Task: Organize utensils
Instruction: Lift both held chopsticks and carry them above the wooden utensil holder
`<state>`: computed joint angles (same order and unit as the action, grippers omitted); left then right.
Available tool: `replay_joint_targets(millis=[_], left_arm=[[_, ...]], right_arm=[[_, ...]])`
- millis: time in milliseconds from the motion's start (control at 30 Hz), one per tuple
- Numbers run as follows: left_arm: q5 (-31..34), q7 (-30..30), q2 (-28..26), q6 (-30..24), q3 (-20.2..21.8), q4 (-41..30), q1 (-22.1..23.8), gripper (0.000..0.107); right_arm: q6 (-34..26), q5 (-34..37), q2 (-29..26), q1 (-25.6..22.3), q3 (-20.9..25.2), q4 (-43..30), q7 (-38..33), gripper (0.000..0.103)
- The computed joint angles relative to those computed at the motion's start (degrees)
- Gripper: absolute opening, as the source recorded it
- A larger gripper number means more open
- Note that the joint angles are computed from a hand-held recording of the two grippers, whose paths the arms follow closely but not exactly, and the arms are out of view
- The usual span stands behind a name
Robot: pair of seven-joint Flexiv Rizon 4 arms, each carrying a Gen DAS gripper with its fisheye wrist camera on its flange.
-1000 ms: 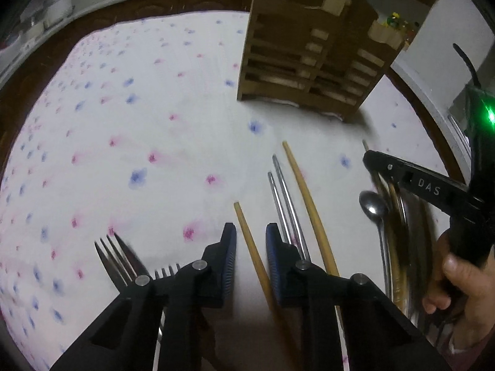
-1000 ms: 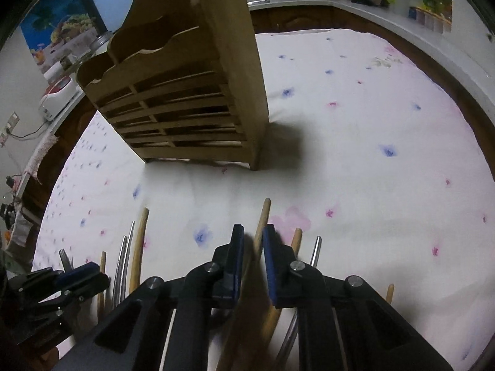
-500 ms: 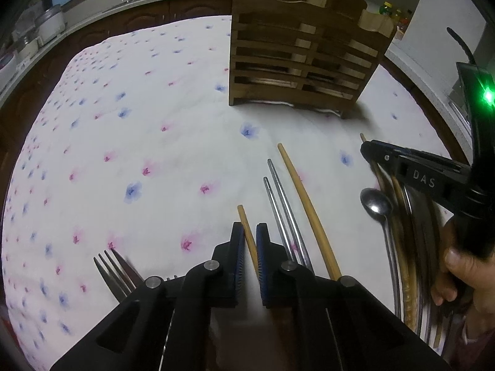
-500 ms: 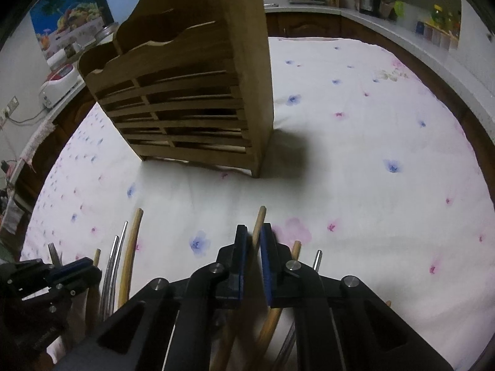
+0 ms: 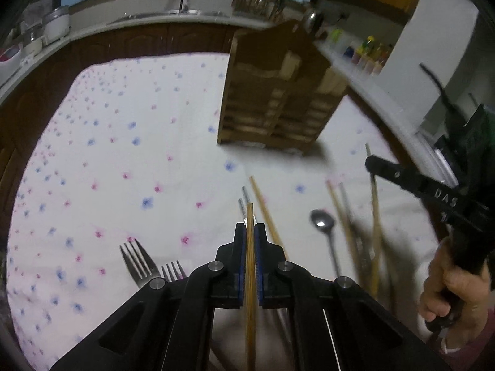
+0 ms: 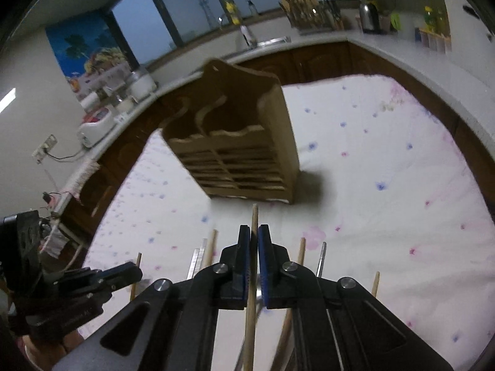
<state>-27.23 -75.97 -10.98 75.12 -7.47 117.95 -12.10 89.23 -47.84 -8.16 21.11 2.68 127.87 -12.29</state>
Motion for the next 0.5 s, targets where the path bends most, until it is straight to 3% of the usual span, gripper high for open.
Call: replay_joint_targets(millis=[67,200,500], left_arm=[[-3.0,2.8,2.8,1.0,-0.9,2.1,0.3,0.003],[-8.8,8.3,8.1,3.0,-0.5,6.1,-1.3,0.003],[-24.8,19.5,17.2,10.7,4.7,12.9,-10.6,0.003]], right_arm=[[0.4,-5.0,1.9,0.6,-1.4,0.7,3.9,0.005],[0.2,-12.1,5.1,-1.7,0.2,1.2,8.9,0.005],[0.1,-26.3,10.5,-9.6,5.4,0.4,19.6,0.005]])
